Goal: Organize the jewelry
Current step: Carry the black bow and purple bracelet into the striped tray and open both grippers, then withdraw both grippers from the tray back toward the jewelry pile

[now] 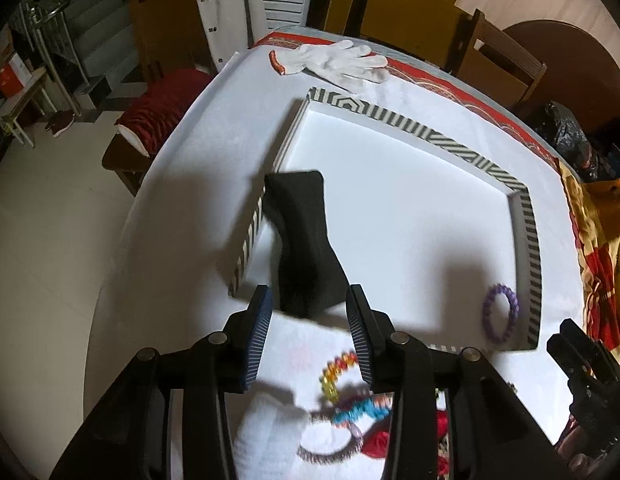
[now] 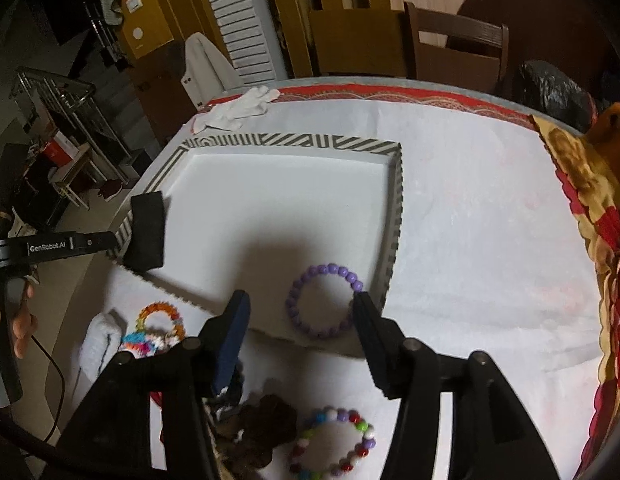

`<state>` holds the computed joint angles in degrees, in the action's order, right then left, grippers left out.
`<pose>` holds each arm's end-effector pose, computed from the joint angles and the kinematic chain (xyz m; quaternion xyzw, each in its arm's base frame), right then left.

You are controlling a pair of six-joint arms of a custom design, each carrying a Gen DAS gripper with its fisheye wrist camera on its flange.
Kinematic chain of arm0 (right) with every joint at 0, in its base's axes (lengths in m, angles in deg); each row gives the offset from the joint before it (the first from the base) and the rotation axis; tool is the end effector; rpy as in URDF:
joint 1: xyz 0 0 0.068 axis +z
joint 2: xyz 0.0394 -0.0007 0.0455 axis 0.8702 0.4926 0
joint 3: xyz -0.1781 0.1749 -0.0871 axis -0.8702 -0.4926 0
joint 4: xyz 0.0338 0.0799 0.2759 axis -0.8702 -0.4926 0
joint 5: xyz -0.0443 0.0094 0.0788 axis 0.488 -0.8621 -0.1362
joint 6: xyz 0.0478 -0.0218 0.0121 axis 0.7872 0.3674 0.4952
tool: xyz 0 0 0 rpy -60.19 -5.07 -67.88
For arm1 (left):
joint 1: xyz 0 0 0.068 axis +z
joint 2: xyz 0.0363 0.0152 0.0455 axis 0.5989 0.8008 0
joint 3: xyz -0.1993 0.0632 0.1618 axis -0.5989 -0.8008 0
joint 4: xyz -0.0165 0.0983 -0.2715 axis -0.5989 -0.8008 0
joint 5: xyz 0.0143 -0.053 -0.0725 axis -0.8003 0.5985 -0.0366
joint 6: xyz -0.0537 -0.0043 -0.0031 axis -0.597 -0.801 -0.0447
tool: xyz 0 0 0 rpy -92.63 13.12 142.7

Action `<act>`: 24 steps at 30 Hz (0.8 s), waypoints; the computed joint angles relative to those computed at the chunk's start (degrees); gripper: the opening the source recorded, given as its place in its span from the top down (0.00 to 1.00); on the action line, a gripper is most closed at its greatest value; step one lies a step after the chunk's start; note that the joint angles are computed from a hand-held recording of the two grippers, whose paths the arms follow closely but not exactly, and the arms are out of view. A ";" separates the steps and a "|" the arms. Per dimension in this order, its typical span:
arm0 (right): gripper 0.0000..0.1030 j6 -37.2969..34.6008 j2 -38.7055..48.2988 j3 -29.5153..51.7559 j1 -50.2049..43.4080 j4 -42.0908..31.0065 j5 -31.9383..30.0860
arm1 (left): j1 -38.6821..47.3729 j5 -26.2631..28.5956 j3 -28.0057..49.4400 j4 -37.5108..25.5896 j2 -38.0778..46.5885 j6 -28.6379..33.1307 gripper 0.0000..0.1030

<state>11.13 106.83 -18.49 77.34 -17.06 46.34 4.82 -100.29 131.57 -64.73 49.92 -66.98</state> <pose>0.2997 0.0996 0.1578 -0.2015 0.9386 0.1434 0.2404 0.2674 -0.1574 0.1552 -0.2216 0.9549 -0.0345 0.1948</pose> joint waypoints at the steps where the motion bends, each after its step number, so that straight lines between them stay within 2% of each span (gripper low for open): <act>1: 0.45 0.02 -1.47 -1.03 0.00 -0.11 -0.12 | -0.82 -0.50 0.21 -0.47 -0.04 -0.65 0.57; 12: 0.43 -2.85 -17.35 -11.42 -4.43 -6.49 -3.23 | -14.94 -7.75 1.02 -7.82 -2.24 -12.49 0.57; 24: 0.39 -6.64 -33.01 -19.52 -9.73 -15.70 -5.04 | -27.42 -10.35 2.70 -12.45 0.46 -23.75 0.57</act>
